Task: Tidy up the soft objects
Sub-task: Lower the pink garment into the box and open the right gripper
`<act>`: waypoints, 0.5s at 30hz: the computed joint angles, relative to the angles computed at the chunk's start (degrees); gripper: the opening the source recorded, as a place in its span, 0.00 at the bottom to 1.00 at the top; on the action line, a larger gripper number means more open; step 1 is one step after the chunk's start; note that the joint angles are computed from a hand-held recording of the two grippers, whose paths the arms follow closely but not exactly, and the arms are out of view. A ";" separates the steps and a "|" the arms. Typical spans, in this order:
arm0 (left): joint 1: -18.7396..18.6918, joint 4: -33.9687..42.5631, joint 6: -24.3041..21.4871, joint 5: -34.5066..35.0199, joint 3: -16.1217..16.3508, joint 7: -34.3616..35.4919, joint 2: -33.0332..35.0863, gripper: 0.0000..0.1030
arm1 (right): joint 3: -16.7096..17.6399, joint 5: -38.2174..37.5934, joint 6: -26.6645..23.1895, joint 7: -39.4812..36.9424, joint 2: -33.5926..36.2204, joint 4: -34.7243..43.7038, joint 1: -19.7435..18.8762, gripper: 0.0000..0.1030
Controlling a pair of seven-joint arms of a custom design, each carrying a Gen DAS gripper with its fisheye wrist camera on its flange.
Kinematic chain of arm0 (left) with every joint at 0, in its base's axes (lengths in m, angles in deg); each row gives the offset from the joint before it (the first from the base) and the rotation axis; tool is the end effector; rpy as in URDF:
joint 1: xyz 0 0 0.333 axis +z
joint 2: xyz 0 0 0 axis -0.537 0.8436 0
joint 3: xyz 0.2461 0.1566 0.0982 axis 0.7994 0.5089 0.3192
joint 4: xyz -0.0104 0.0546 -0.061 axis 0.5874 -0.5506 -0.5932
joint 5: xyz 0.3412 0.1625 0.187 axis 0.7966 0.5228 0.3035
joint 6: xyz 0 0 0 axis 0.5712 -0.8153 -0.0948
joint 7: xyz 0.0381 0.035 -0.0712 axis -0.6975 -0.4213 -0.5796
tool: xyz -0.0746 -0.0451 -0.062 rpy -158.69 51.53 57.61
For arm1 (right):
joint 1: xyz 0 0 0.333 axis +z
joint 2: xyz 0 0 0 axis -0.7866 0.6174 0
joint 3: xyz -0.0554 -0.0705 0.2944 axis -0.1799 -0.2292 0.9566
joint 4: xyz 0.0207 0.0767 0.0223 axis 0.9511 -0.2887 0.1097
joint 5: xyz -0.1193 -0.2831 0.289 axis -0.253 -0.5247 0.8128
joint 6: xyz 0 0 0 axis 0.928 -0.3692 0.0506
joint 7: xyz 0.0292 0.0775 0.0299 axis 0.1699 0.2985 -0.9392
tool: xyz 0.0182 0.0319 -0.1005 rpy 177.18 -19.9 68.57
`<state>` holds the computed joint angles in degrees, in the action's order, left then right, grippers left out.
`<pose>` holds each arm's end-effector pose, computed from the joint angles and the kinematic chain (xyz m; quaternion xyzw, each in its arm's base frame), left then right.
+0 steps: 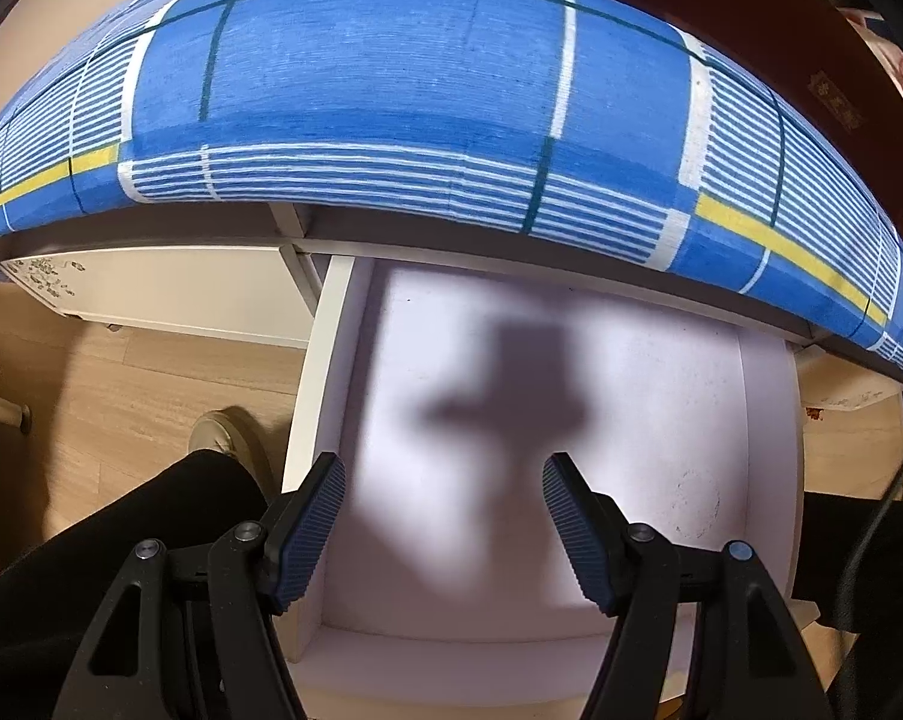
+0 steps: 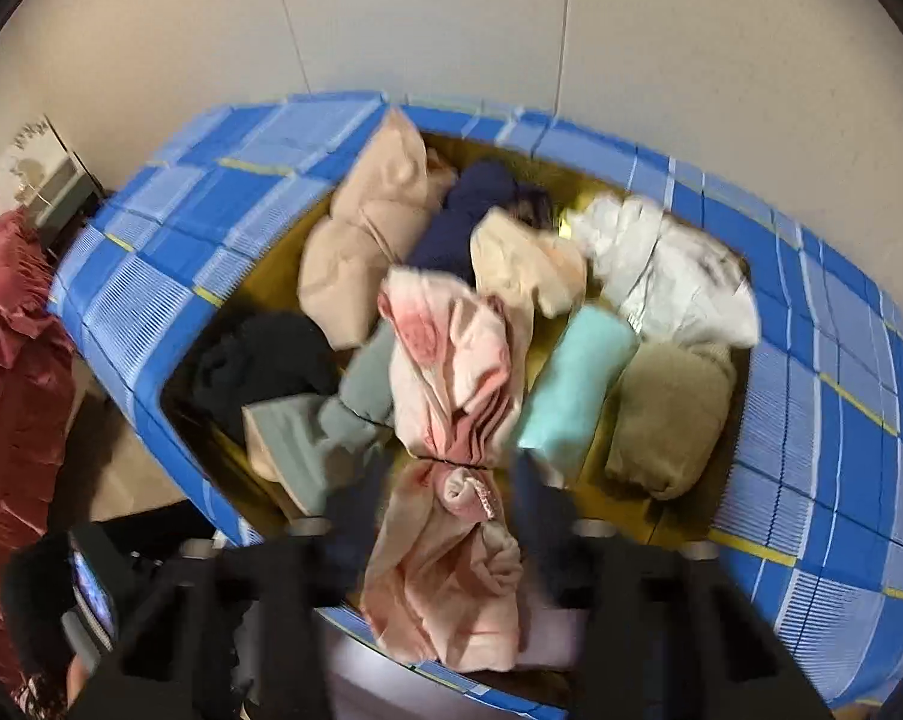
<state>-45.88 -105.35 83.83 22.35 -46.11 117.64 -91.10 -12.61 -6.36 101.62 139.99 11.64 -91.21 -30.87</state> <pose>0.4540 -0.2008 0.6740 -0.4332 0.8895 -0.1400 0.0385 0.4553 0.2488 0.8179 -0.5402 0.8172 -0.1235 0.1585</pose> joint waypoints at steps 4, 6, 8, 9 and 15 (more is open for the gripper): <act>0.15 0.20 -0.32 -0.01 0.06 -0.27 0.08 0.67 | -0.11 3.45 1.44 -5.68 0.89 -1.79 0.65 0.21; 0.25 0.32 -0.27 -0.12 0.08 -0.66 0.18 0.67 | 0.00 3.28 -0.54 -8.17 2.15 0.12 1.08 0.21; 0.25 0.55 -0.40 -0.44 0.13 -0.84 0.29 0.67 | -0.65 3.73 -3.27 -8.25 2.45 1.17 0.93 0.20; 0.20 0.62 -0.47 -0.62 0.13 -0.77 0.32 0.67 | -0.79 3.25 -4.28 -7.77 2.38 1.18 0.87 0.20; -0.29 1.05 -0.44 -3.34 0.73 0.28 0.00 0.67 | -0.61 6.22 0.89 -3.68 -2.75 -5.55 -0.67 0.21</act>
